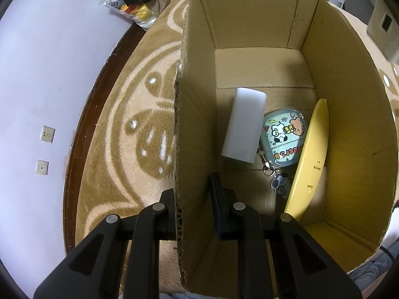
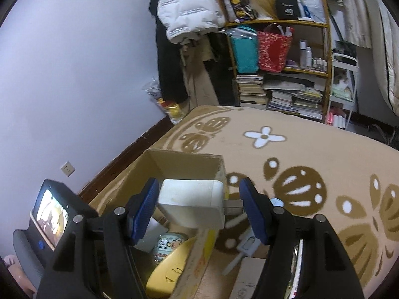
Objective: Organize rigid objects
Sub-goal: 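Carry the white charger into the box with the right tool and release it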
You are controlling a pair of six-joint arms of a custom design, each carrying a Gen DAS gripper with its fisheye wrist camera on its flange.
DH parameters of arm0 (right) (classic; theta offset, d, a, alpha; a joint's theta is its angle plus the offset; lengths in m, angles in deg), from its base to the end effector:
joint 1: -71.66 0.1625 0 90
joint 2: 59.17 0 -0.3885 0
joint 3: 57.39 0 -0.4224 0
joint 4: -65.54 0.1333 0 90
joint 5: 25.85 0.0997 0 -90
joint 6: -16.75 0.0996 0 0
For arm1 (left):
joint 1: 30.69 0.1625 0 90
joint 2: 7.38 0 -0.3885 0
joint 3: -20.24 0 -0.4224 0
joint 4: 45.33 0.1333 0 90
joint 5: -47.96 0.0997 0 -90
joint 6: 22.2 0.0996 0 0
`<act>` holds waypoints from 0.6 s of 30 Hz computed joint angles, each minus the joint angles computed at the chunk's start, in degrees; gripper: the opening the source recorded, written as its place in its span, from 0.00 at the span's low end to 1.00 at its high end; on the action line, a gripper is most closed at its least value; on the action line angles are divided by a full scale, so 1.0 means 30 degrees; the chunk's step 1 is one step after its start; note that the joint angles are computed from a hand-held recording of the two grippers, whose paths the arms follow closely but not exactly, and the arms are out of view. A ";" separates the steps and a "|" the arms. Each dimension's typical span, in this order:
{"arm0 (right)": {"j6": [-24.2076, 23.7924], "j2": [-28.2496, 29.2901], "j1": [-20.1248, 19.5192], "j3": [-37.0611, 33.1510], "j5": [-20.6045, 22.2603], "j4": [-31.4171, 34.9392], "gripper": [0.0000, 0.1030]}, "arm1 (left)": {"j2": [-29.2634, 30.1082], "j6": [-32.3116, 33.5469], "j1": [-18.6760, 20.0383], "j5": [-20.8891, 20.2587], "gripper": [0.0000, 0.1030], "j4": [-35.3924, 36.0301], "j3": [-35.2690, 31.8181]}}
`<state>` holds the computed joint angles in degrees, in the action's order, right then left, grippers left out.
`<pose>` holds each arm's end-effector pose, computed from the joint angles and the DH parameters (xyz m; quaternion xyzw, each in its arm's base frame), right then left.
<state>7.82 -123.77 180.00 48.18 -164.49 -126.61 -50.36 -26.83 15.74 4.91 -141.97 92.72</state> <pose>0.2416 -0.5428 0.2921 -0.0188 -0.8117 0.4912 0.3153 -0.3451 -0.6618 0.1180 0.3741 0.8213 0.0065 0.4306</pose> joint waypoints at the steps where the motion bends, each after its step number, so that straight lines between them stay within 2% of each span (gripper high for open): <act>1: -0.0159 0.0059 0.0002 -0.0013 0.0173 0.0140 0.69 | -0.0010 0.0021 0.0015 -0.0019 0.19 -0.0010 -0.0007; 8: -0.0312 0.0120 0.0047 0.0158 0.0917 0.1168 0.69 | -0.0038 -0.0111 0.0054 -0.0136 0.18 -0.0008 -0.0053; 18: 0.0778 -0.0121 -0.0313 0.0497 0.1569 0.2645 0.69 | -0.0179 -0.0410 0.0046 -0.0188 0.19 -0.0002 0.0076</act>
<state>10.15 -124.14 179.06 49.67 -159.78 -118.68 -50.90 -28.06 15.88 4.35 -141.98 92.95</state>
